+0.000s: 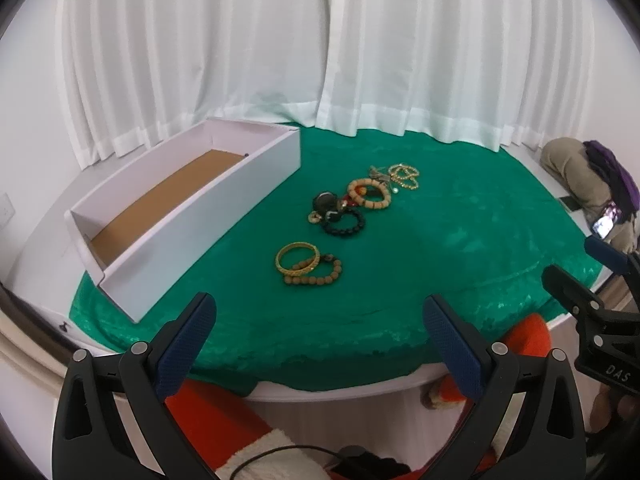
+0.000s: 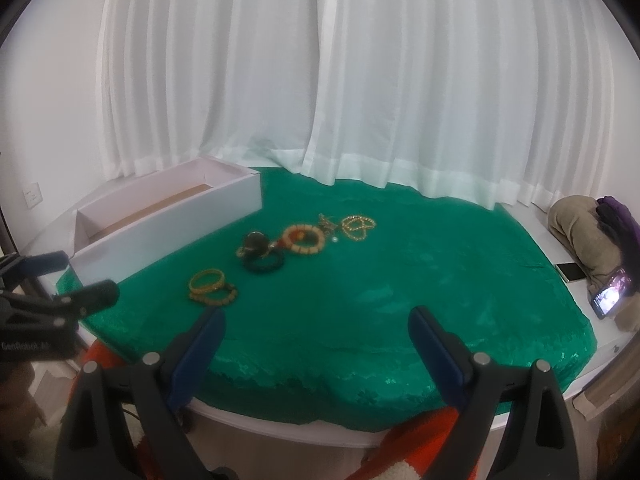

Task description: Organize jewelry

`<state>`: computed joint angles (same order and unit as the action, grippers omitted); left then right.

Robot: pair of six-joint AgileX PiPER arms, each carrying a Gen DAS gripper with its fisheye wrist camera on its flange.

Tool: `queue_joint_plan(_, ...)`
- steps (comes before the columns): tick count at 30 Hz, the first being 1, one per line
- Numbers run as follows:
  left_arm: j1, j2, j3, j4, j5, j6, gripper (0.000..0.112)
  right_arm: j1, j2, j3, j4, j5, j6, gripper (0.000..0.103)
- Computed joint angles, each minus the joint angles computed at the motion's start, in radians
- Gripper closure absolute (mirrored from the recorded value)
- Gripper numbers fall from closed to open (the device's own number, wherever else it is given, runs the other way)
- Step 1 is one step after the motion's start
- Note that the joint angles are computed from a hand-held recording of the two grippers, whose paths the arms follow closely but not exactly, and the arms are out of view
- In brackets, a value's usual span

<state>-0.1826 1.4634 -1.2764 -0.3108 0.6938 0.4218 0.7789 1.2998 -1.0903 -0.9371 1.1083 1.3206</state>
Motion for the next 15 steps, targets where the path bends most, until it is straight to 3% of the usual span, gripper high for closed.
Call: queue_joint_plan(15, -0.086, 0.131, -0.080, 0.314, -0.042, -0.252, 0.010, -0.087, 0.017, -0.014, 0.011, -0.108, -0.106, 0.009)
